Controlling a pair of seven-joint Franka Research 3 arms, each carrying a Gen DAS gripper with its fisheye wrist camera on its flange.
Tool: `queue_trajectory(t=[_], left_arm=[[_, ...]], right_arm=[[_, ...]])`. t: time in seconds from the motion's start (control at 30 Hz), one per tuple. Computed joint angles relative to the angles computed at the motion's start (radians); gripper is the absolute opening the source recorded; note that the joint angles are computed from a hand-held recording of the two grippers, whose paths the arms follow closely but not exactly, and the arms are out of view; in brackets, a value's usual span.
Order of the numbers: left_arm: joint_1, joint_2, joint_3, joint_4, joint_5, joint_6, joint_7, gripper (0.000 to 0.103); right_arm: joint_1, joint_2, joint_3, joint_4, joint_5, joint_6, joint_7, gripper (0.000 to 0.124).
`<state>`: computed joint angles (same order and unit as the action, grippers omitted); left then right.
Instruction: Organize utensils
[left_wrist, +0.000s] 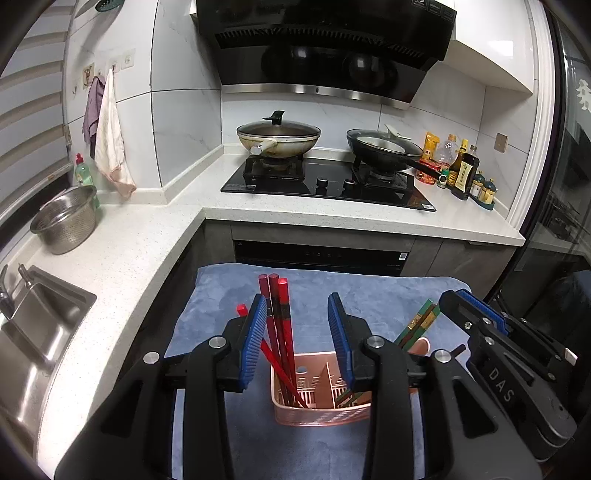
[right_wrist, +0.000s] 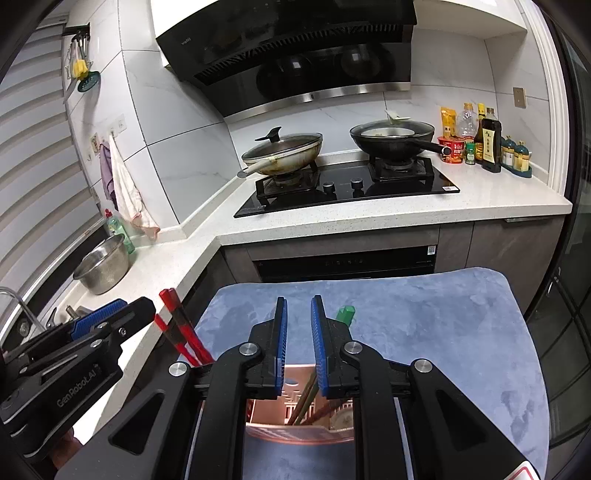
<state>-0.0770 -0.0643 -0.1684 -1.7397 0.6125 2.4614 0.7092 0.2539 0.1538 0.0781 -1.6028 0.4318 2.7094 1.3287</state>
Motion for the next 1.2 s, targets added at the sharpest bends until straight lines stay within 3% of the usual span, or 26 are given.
queue_trajectory(t=[0.2,0.37,0.63,0.7,1.0,1.1,1.2], left_arm=[[-0.003,-0.038,-0.009,-0.032,0.016,-0.020,-0.016,0.033],[-0.002,-0.086,-0.025,-0.086,0.050,-0.026,-0.046,0.044],[-0.003,-0.157,-0.049,-0.171,0.064,-0.042,-0.070,0.046],[-0.004,-0.175,-0.054,-0.194,0.060,-0.046,-0.073,0.047],[-0.005,-0.238,-0.071,-0.276,0.041,-0.064,-0.095,0.048],[-0.004,-0.259,-0.076,-0.299,0.038,-0.068,-0.106,0.056],[-0.003,-0.277,-0.083,-0.319,0.041,-0.074,-0.116,0.057]], right_arm=[[-0.002,-0.077,0.000,-0.092,0.032,0.013,-0.034,0.020],[0.004,-0.148,-0.009,-0.184,0.011,0.017,-0.030,0.020],[0.011,-0.265,-0.018,-0.336,-0.011,0.034,-0.009,0.021],[0.010,-0.291,-0.016,-0.369,-0.031,0.045,0.005,0.027],[0.015,-0.392,-0.010,-0.494,-0.088,0.073,0.024,0.034],[0.021,-0.416,-0.012,-0.525,-0.085,0.078,0.019,0.037],[0.027,-0.440,-0.018,-0.554,-0.074,0.075,0.012,0.038]])
